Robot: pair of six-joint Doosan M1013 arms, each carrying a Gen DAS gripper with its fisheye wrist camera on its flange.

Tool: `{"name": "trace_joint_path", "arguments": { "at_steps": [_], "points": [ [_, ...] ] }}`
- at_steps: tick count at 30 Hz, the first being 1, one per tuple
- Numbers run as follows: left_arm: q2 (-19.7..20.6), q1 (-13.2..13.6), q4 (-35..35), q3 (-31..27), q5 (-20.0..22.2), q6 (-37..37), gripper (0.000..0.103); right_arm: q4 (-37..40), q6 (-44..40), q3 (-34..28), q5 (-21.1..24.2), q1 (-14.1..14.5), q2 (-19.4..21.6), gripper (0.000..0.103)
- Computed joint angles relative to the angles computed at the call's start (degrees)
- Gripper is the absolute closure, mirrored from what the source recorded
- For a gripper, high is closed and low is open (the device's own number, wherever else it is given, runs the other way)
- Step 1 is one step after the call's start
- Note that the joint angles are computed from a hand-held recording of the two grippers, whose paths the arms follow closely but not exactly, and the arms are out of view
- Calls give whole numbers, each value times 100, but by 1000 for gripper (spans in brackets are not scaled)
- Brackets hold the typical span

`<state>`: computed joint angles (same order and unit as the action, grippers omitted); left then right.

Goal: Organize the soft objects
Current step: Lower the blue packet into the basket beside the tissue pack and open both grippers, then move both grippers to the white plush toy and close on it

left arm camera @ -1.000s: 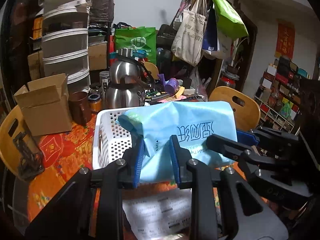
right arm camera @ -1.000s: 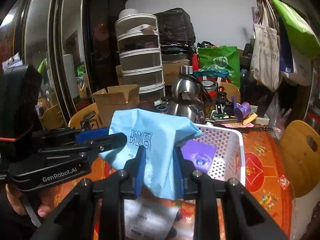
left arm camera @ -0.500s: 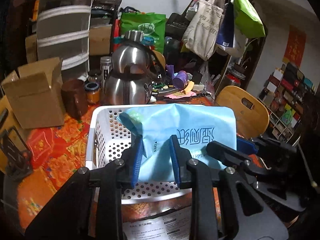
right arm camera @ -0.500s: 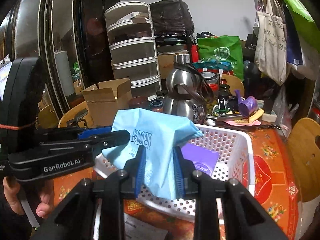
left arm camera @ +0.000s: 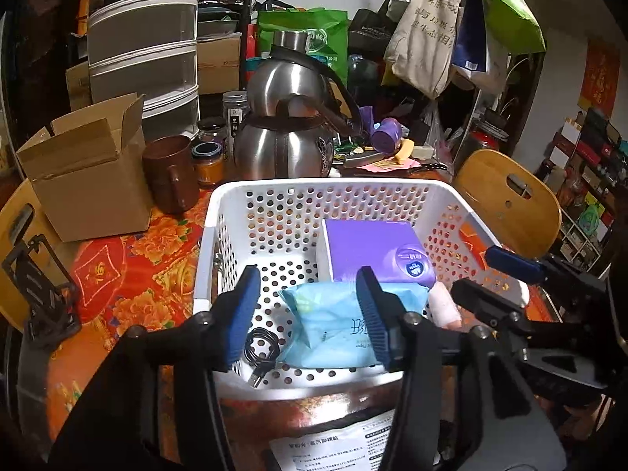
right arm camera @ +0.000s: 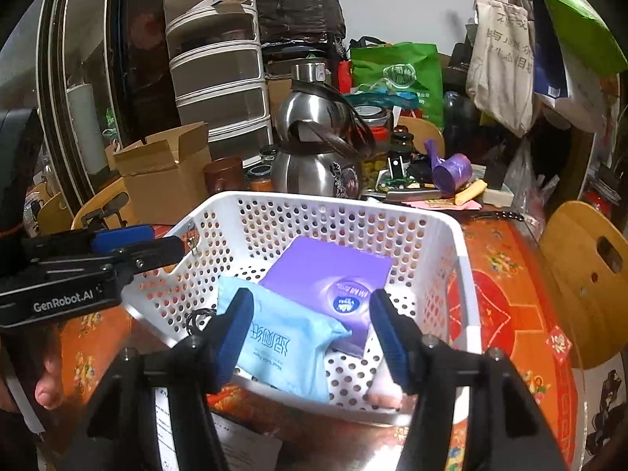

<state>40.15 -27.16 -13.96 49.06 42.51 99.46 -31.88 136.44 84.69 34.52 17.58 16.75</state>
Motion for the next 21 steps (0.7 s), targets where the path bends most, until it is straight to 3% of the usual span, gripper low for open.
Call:
{"name": "trace_joint_path", "arguments": {
  "at_steps": [11,21],
  "points": [
    [-299,-2,-18,523,-209,93,51,47,163,211,6,63,-135,41],
    [-952,78,-151,1663,-693,166,50,-489,958,769,20,366,-545,34]
  ]
}}
